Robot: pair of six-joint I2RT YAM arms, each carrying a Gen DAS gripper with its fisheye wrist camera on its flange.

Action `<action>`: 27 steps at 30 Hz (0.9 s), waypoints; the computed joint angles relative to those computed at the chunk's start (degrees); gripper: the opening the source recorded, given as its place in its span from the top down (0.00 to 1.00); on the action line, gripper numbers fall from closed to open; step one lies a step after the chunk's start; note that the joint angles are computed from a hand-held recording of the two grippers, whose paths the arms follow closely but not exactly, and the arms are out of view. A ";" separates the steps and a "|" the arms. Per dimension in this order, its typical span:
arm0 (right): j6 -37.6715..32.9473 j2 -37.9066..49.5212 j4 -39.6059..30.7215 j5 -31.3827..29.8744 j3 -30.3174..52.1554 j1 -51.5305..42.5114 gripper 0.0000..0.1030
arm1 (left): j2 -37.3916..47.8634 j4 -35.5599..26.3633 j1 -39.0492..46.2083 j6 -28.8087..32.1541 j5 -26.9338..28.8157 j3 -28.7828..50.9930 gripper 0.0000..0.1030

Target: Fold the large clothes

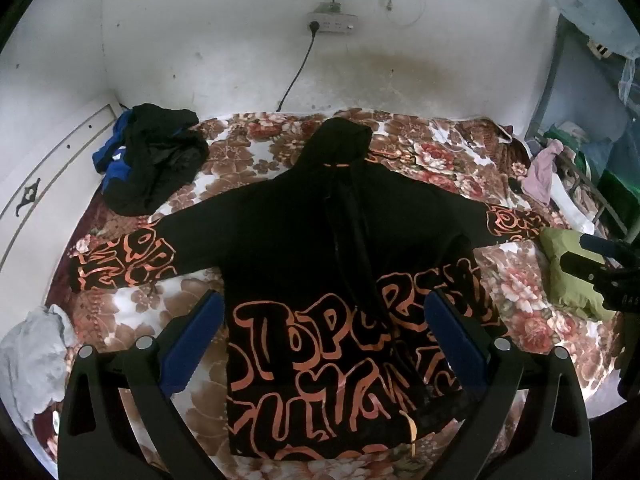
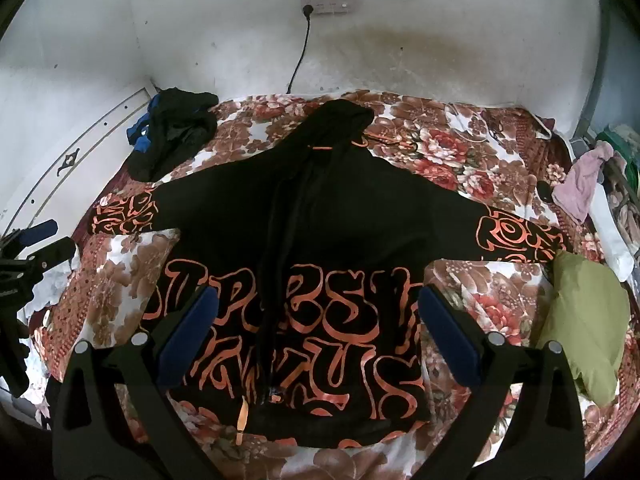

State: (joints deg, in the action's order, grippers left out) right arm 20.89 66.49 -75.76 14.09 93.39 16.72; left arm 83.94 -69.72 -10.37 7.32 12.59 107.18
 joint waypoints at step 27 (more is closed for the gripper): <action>-1.67 4.04 -1.28 -1.99 2.47 -2.33 0.04 | 2.32 0.10 2.87 0.28 -0.52 0.65 0.05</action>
